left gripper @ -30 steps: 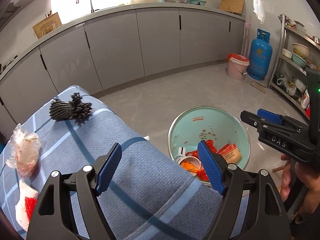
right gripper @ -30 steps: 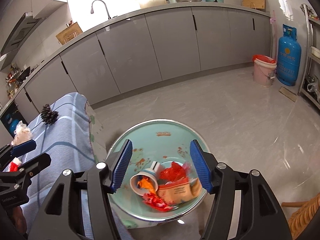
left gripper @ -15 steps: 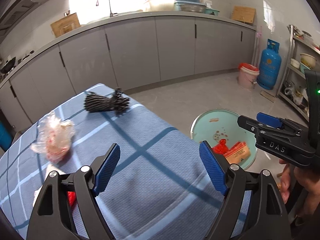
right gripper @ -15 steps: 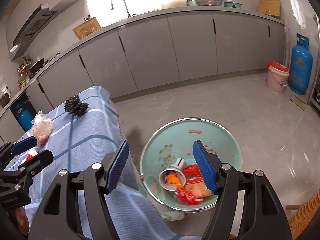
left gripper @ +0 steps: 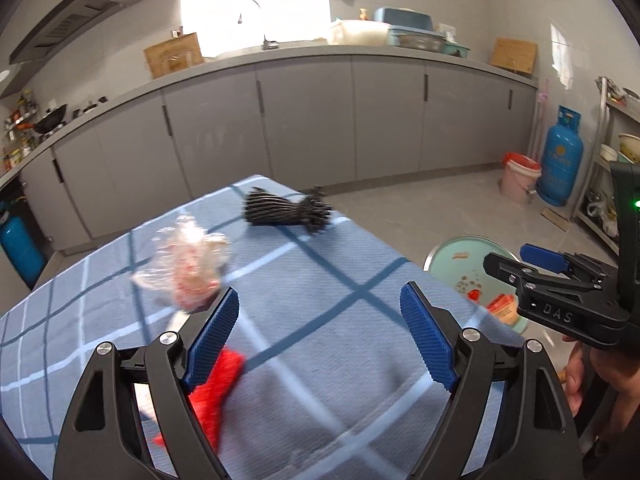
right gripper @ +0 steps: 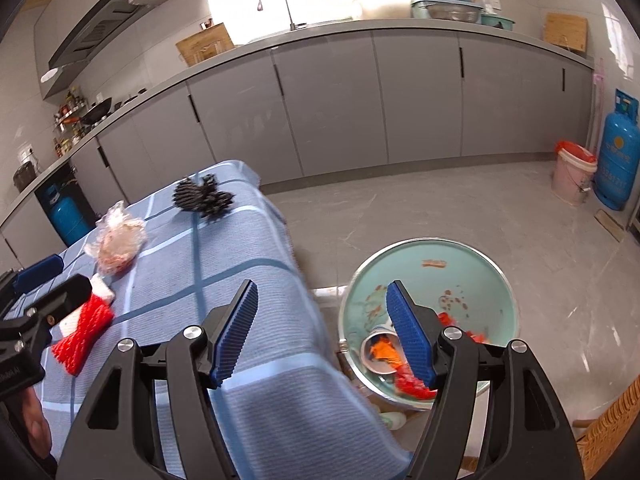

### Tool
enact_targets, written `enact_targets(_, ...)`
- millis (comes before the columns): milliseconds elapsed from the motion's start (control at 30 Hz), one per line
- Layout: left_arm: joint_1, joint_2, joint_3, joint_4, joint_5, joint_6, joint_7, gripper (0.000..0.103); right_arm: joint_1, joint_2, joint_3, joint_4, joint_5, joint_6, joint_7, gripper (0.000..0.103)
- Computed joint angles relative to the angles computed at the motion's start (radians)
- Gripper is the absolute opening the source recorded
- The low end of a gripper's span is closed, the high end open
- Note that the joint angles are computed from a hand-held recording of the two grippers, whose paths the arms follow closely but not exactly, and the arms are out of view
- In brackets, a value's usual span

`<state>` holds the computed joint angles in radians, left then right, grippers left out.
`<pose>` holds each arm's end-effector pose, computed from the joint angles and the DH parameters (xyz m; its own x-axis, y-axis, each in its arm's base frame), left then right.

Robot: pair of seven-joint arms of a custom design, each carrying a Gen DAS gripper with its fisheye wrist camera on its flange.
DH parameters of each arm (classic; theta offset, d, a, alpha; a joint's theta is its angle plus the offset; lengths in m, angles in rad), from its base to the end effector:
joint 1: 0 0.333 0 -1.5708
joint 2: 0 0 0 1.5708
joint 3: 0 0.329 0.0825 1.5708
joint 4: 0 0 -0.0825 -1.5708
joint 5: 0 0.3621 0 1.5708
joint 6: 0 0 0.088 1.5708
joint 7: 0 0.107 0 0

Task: Collect trash
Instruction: 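Move both tools back over the remaining trash on the table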

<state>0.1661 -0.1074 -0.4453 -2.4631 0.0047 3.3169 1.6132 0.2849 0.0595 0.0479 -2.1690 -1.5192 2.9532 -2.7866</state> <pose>0.4798 -0.1438 0.4769 -0.2993 -0.9505 -0.0839 -0.5351 0.2400 -0.8100 0.4862 0.2379 0.4291 -0.0650 -0.9761 -0.2076 -0.6100 0.2035 -0.7658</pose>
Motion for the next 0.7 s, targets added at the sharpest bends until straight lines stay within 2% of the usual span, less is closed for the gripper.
enact_targets(300, 0.003, -0.057, 0.109, -0.065, -0.001, 0.009, -0.019, 0.084, 0.066, 0.058, 0.02, 0.074, 0.088, 0.001, -0.111, 0.068)
enact_targets(467, 0.068, -0.062, 0.1, -0.077, -0.015, 0.01, -0.014, 0.084, 0.111, 0.098, 0.018, 0.121, 0.163, -0.002, -0.194, 0.068)
enact_targets(567, 0.085, -0.063, 0.117, -0.084, -0.021, 0.014, -0.01, 0.085, 0.142, 0.121, 0.015, 0.143, 0.245, -0.012, -0.274, 0.068)
enact_targets(633, 0.117, -0.068, 0.104, -0.092, -0.033, 0.019, -0.007, 0.087, 0.164, 0.133, 0.011, 0.158, 0.296, -0.023, -0.327, 0.068)
enact_targets(700, 0.193, -0.07, 0.052, -0.096, -0.057, 0.024, 0.005, 0.087, 0.188, 0.148, 0.007, 0.175, 0.344, -0.031, -0.376, 0.068)
